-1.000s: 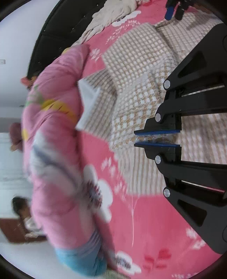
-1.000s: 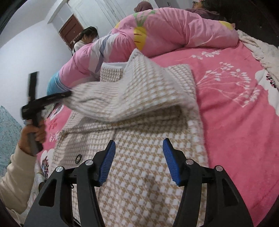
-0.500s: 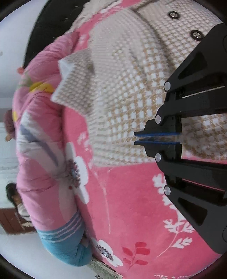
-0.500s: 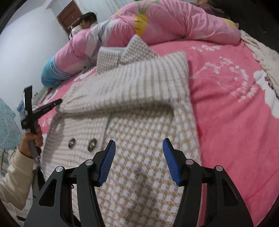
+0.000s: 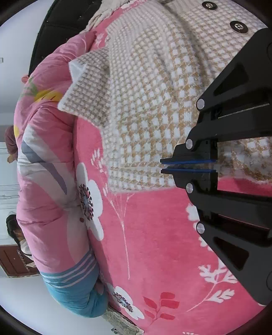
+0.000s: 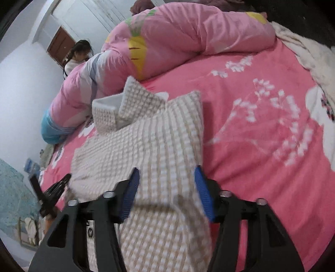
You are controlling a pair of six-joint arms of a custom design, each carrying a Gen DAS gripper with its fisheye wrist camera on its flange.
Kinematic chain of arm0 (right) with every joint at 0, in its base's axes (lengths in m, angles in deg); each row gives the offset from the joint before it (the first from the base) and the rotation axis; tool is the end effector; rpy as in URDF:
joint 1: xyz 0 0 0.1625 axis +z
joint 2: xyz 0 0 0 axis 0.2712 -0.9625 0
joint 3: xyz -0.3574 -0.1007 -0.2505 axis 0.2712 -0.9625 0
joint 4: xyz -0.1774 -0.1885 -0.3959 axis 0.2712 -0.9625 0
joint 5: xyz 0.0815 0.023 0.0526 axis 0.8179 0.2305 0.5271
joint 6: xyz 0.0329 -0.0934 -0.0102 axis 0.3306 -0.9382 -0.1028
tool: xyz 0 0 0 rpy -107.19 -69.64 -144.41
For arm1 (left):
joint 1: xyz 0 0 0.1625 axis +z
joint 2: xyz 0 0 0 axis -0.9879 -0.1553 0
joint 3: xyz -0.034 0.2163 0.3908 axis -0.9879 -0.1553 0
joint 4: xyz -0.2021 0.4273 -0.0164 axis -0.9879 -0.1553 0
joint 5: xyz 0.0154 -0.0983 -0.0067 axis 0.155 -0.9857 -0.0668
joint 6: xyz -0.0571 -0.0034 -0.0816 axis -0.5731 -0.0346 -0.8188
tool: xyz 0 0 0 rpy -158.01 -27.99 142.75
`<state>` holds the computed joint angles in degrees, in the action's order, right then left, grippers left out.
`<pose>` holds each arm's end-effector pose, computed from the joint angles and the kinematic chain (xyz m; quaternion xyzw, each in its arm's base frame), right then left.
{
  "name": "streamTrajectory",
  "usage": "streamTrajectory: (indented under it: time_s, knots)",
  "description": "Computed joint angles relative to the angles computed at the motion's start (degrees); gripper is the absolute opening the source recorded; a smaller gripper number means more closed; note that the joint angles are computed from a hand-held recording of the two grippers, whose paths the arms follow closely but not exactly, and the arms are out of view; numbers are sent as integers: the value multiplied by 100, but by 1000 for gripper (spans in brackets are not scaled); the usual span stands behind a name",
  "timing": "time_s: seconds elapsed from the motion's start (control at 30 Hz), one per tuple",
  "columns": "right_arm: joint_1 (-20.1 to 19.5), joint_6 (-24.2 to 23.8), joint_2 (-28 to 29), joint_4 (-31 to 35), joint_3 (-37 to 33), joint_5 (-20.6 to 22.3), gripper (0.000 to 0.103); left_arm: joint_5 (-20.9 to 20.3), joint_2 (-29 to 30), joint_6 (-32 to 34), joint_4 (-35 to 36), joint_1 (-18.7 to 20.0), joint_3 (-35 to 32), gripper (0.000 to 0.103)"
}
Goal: Fold large clothes
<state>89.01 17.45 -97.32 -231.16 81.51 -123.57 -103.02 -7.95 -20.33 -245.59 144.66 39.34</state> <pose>0.2525 -0.6111 0.2268 0.0098 -0.9302 0.3272 0.1659 -0.1166 -0.6850 0.3328 0.2513 0.8538 -0.3183 0.3265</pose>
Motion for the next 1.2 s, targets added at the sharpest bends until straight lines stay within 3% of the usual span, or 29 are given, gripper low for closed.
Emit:
streamTrajectory:
  time_s: [0.13, 0.27, 0.33, 0.4, 0.47, 0.63, 0.73, 0.8, 0.83, 0.87, 0.93, 1.0, 1.07, 1.13, 1.2]
  knots:
    - [111, -750, 521, 429, -629, 7, 32, -2, 37, 39, -51, 38, 4, 4]
    - [14, -956, 1455, 1130, -1523, -1117, 28, 102, 88, 155, -201, 12, 35, 4]
    - [-100, -861, 1539, 1023, -1599, -940, 28, 105, 96, 157, -170, 15, 19, 4]
    - [-126, -367, 1457, 1167, -1631, -757, 28, 77, 86, 110, -94, 28, -5, 4]
    - [-5, -62, 1371, 1250, -1586, -906, 28, 19, 58, 45, 14, 39, -40, 6]
    - [398, -676, 1102, 838, -1065, -610, 30, -326, -292, 107, -140, -58, 179, 7]
    - [506, -926, 1326, 1128, -1098, -855, 30, -639, -415, 150, 8, -145, 294, 8]
    - [447, -850, 1685, 1389, -1271, -1263, 31, -473, -274, -93, 458, -186, 240, 16]
    - [444, -1005, 1767, 1180, -1247, -1351, 32, -329, -179, -247, 747, -189, 189, 23]
    - [477, -1004, 1801, 1079, -1247, -1430, 32, -78, -61, -286, 797, -198, 206, 23]
    - [570, -521, 1736, 1289, -1265, -1530, 32, 92, -74, -145, 481, -268, 359, 23]
    - [757, -153, 1618, 1359, -1148, -1665, 38, -2, -263, -593, 917, -309, 337, 27]
    - [928, -126, 1413, 1004, -807, -1588, 60, -93, -480, -869, 1151, -347, 398, 37]
    - [1118, -90, 1216, 720, -455, -1559, 68, 50, -694, -873, 1090, -460, 594, 39]
    - [1302, 5, 1061, 532, -143, -1601, 70, -60, -1042, -920, 1210, -565, 864, 48]
